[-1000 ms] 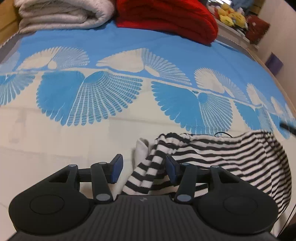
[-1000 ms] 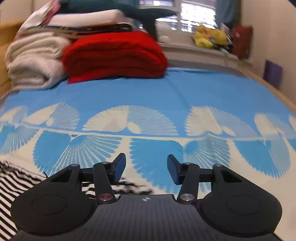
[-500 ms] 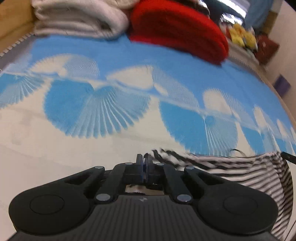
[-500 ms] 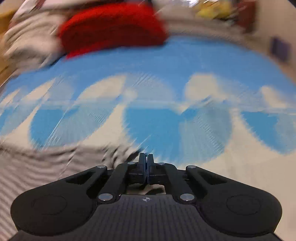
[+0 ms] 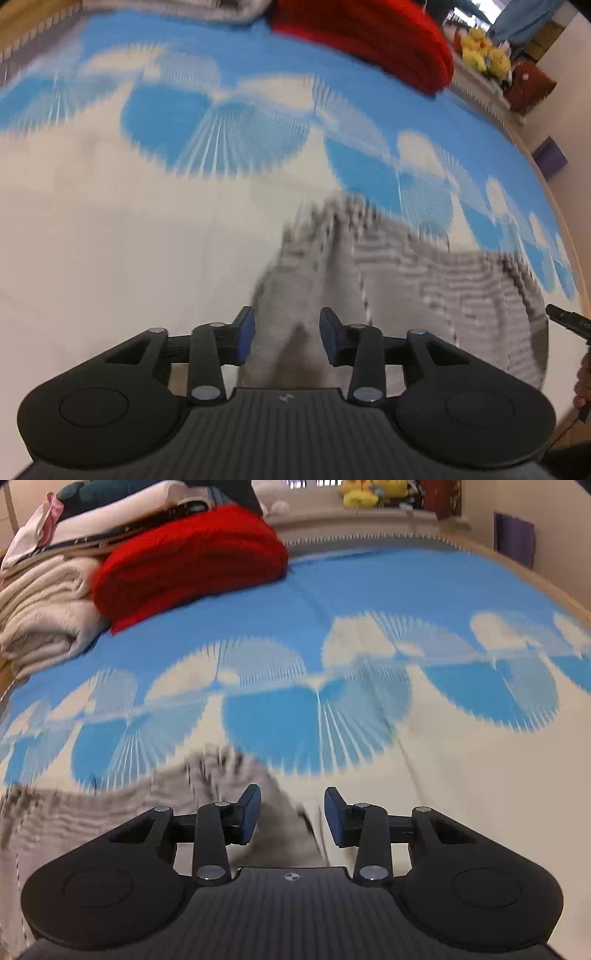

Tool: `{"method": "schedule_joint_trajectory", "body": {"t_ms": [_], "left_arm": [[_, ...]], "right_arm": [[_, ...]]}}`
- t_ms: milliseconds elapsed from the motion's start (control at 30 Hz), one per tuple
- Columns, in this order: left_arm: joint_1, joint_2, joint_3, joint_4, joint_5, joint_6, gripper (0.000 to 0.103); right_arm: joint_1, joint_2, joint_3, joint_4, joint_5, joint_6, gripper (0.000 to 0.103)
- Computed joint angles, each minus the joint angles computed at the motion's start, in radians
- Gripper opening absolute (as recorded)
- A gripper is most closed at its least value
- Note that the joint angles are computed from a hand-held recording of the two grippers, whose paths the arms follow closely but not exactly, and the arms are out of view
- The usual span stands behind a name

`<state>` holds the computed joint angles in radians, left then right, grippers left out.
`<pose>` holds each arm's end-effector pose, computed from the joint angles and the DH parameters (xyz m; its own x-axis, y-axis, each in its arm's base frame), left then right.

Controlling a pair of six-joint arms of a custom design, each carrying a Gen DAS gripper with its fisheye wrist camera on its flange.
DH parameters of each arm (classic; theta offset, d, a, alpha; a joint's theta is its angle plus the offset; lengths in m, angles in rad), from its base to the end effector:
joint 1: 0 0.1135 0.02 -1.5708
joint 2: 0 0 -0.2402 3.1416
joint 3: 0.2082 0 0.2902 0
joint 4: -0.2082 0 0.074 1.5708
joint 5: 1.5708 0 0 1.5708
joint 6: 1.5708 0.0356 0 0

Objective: Fold small clothes
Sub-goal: 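Open both grippers and lift them above the folded shirt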

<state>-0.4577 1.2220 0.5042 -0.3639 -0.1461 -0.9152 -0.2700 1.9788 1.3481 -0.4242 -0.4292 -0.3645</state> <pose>0.2199 -0.1025 0.1013 -0.7807 -0.4897 -0.3883 -0.3986 0.8687 -0.2941 0.4207 -0.1011 0.1225 -0.7992 -0.1151 -0.5899 -0.2571 0.9527 0.1623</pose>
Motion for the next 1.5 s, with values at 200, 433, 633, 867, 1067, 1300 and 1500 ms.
{"method": "schedule_joint_trajectory", "body": {"t_ms": [200, 433, 633, 867, 1067, 1300, 1500], "left_arm": [[-0.248, -0.194, -0.212, -0.004, -0.025, -0.311, 0.05], [-0.505, 0.029, -0.158, -0.015, -0.2, -0.654, 0.05], [-0.627, 0.03, -0.089, -0.166, -0.373, -0.776, 0.001], [-0.713, -0.06, -0.095, -0.345, -0.414, -0.993, 0.001], [-0.745, 0.202, 0.128, -0.542, -0.457, -0.984, 0.006], [-0.722, 0.19, 0.105, -0.237, -0.524, -0.694, 0.019], [-0.643, 0.421, 0.208, -0.166, -0.339, -0.583, 0.039]], "right_arm": [[-0.125, -0.066, -0.072, -0.169, -0.021, -0.137, 0.043], [-0.192, -0.079, -0.147, -0.196, 0.014, -0.144, 0.047], [-0.21, -0.111, -0.211, -0.149, -0.003, -0.155, 0.01], [-0.296, -0.208, -0.23, -0.14, -0.119, -0.055, 0.008], [-0.247, -0.178, -0.257, -0.127, 0.06, -0.061, 0.012], [-0.245, -0.346, -0.396, -0.028, -0.108, -0.167, 0.026], [-0.173, -0.204, -0.344, -0.14, 0.101, -0.275, 0.036]]}}
